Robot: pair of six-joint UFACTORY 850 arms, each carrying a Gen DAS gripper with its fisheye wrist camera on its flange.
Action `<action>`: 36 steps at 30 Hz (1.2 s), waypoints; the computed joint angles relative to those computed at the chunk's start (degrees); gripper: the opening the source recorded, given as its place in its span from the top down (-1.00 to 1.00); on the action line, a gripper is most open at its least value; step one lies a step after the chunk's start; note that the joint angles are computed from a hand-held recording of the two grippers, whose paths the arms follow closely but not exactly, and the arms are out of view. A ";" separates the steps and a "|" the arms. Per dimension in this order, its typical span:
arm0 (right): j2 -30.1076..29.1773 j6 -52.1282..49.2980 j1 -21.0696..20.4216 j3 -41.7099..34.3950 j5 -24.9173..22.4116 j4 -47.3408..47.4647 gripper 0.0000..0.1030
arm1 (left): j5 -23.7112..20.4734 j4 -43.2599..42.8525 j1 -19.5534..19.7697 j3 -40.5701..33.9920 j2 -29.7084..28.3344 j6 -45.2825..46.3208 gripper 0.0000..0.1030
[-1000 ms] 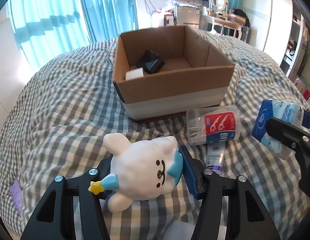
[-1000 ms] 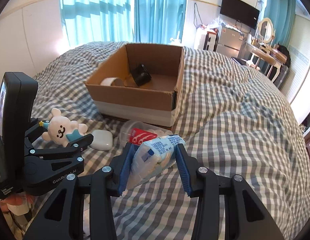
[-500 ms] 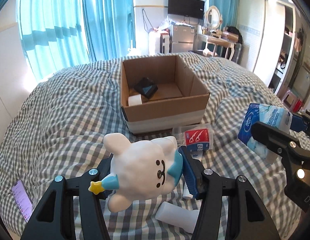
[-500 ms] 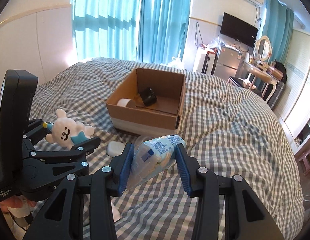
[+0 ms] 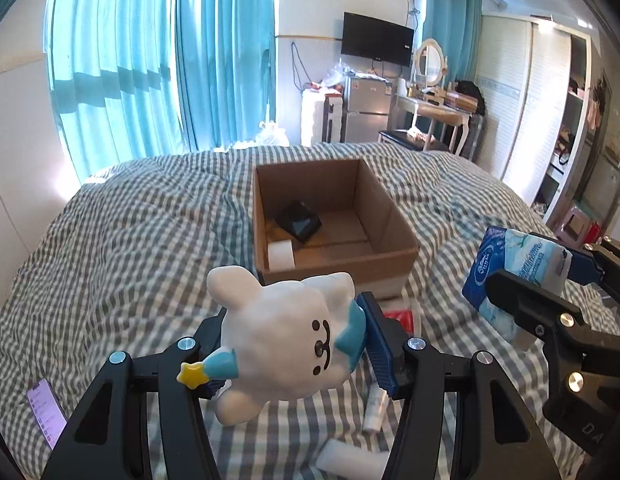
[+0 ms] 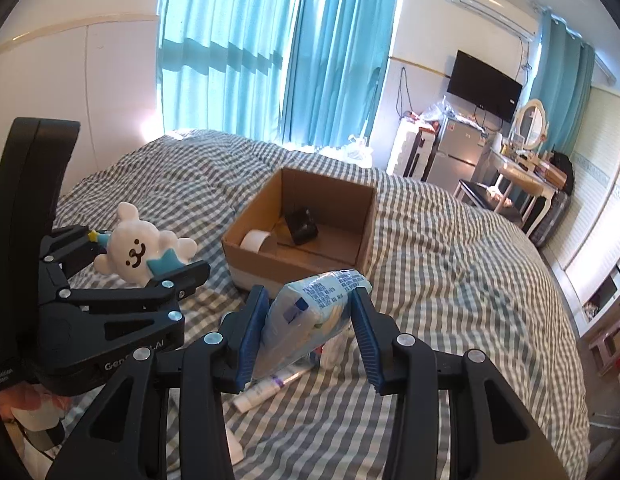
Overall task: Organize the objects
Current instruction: 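Carry the plush bunny and tissue pack over the box with both grippers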
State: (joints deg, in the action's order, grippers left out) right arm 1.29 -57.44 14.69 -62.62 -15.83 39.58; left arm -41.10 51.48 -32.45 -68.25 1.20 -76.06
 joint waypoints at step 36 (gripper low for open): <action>-46.58 20.31 1.33 -60.05 -16.68 -14.07 0.17 | 6.96 -21.15 17.48 -30.42 -29.29 33.10 -0.13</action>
State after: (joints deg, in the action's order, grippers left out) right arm -45.30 -37.13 16.02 -122.67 -32.51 25.50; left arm -34.14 30.33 -14.96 -98.67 -28.09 -42.96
